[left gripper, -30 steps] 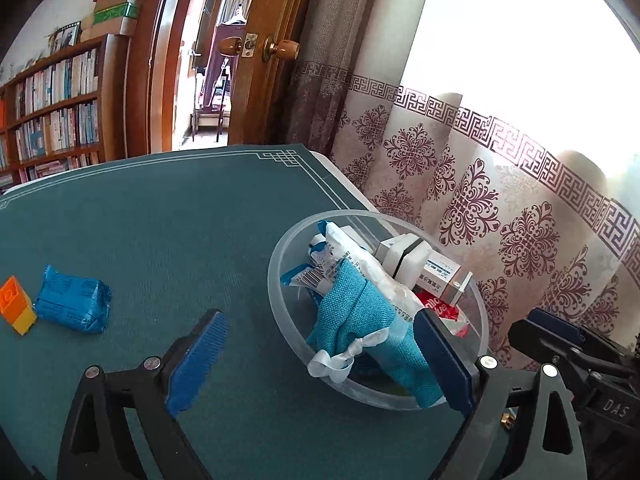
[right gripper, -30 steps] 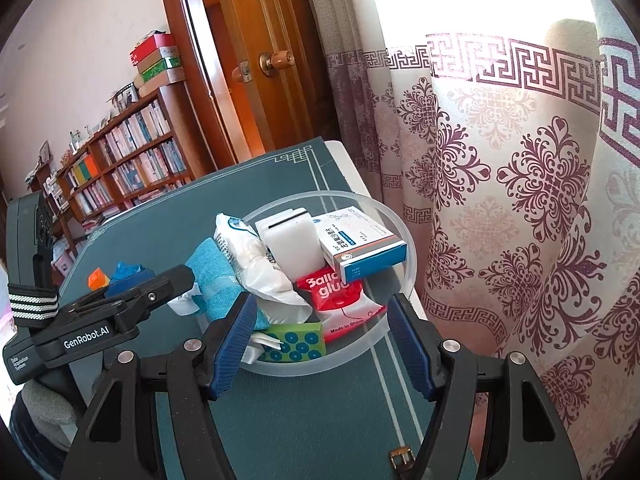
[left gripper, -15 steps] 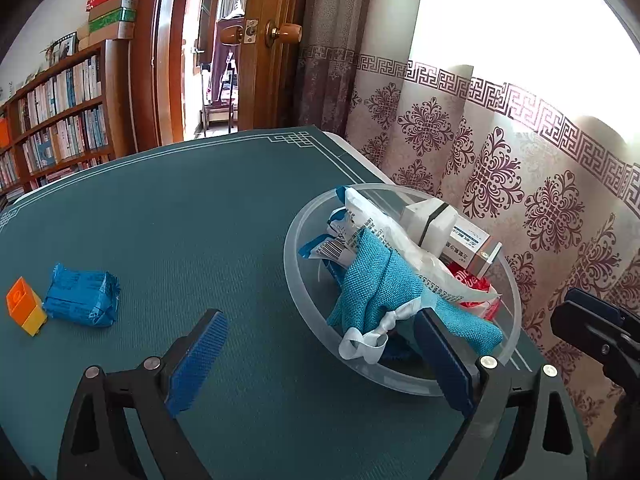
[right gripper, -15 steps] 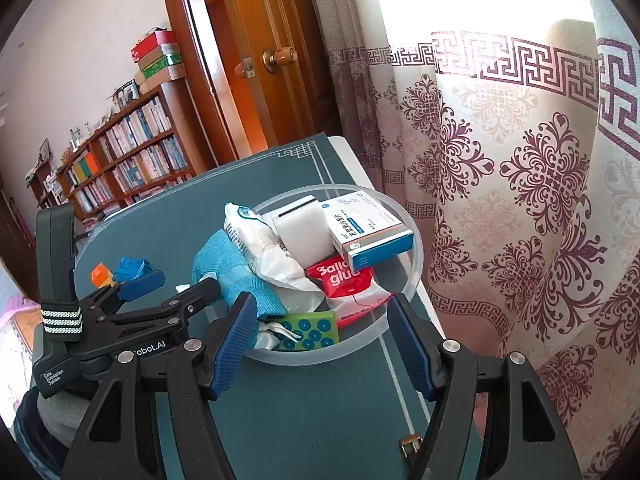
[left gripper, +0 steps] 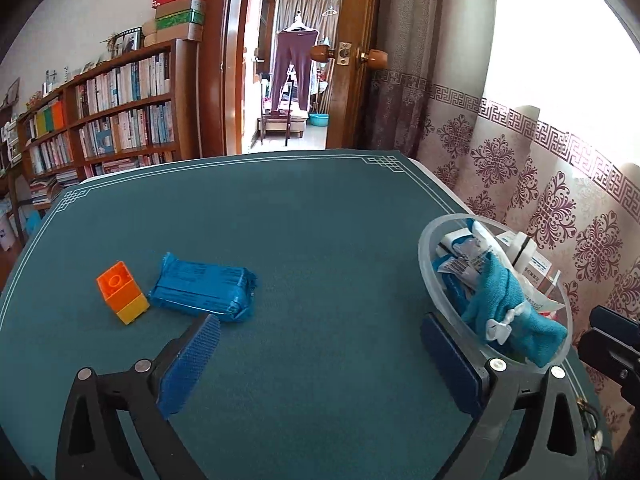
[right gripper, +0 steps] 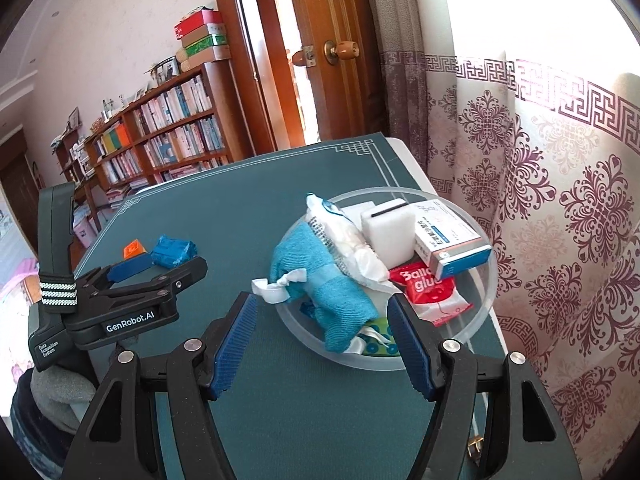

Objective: Organize objects
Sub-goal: 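Move both tools back to the orange block and blue packet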

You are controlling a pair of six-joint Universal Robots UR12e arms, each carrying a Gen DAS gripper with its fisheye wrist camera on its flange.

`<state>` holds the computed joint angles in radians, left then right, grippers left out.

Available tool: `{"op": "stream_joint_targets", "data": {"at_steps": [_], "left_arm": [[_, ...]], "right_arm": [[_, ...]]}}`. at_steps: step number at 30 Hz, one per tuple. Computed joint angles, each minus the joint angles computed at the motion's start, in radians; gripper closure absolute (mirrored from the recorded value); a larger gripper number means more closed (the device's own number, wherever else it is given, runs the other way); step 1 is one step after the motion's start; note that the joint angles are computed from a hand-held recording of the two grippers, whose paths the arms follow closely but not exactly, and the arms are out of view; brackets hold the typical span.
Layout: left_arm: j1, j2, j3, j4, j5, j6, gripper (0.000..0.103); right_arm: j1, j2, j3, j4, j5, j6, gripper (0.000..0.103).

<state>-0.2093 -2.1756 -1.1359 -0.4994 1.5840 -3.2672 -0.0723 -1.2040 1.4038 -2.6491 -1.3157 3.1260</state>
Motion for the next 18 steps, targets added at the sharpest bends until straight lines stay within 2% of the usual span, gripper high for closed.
{"op": "stream_joint_targets", "data": {"at_steps": [6,10,14,18], "left_arm": [[0.037,0.016,-0.036,0.008,0.1,-0.078,0.001],[0.062,0.023,-0.051,0.007,0.135,-0.137,0.001],[0.077,0.019,-0.051,0.005,0.171,-0.148,0.001],[0.087,0.005,-0.034,-0.018,0.178,-0.147,0.001]], "right_arm": [[0.04,0.022,-0.03,0.048,0.025,-0.034,0.034],[0.065,0.035,-0.043,0.061,0.045,-0.046,0.034],[0.086,0.051,-0.061,0.082,0.058,-0.051,0.034],[0.106,0.069,-0.079,0.121,0.055,-0.063,0.034]]}}
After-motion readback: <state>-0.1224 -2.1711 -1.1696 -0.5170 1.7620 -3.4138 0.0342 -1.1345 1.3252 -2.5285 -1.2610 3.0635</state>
